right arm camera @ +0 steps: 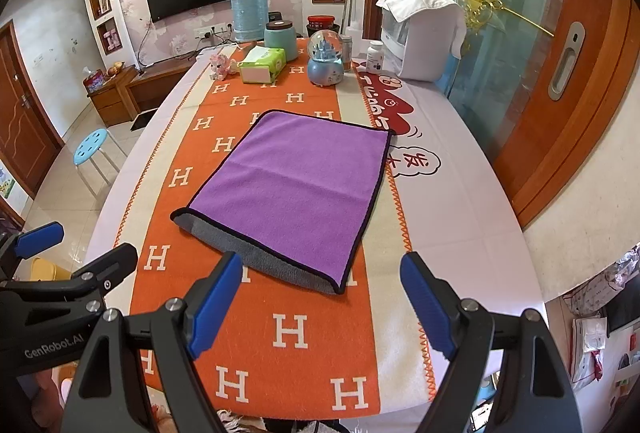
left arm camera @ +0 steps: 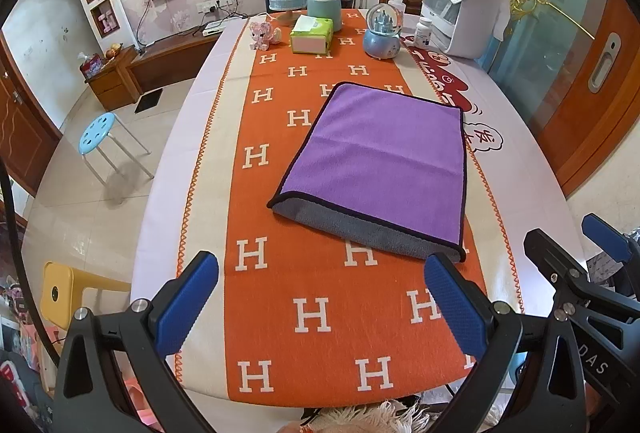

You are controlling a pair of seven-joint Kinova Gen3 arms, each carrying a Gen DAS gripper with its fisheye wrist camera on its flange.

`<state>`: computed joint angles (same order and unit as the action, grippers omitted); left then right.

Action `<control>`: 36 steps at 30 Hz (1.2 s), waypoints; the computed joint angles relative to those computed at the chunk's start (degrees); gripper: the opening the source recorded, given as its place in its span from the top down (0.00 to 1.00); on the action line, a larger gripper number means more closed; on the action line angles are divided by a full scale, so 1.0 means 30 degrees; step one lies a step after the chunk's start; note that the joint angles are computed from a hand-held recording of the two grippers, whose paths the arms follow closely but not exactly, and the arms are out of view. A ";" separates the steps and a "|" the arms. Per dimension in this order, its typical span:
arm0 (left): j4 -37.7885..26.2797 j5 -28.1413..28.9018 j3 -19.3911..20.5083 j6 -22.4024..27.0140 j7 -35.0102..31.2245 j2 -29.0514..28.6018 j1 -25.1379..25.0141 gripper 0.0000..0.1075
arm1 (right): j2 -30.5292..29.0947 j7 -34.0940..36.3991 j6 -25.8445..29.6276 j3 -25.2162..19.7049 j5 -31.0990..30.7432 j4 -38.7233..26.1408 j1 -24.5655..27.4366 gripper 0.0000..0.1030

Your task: Fold towel

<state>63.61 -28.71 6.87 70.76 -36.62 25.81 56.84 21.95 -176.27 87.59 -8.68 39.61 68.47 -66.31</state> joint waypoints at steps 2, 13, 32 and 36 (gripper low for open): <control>0.0187 -0.0041 0.0003 -0.0033 0.0035 -0.0173 0.0030 0.05 | 0.0002 -0.0016 0.0016 0.0009 0.0011 0.0006 -0.0013 0.21; 0.0155 -0.0157 0.0116 0.0390 0.0167 -0.0210 0.0053 0.05 | -0.0002 0.0008 0.0019 0.0009 0.0001 -0.0003 -0.0003 0.21; -0.0189 0.0085 0.0121 0.0693 -0.0067 -0.0072 0.0042 0.05 | -0.0111 -0.0101 -0.0032 -0.0063 0.0004 0.0188 0.0045 0.21; -0.0183 0.0093 0.0093 0.0710 -0.0051 -0.0076 0.0071 0.05 | -0.0119 -0.0119 -0.0056 -0.0069 0.0024 0.0227 0.0053 0.21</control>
<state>63.06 -28.43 7.15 72.89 -36.78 25.59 57.06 21.59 -176.62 87.42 -8.88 39.68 69.15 -66.15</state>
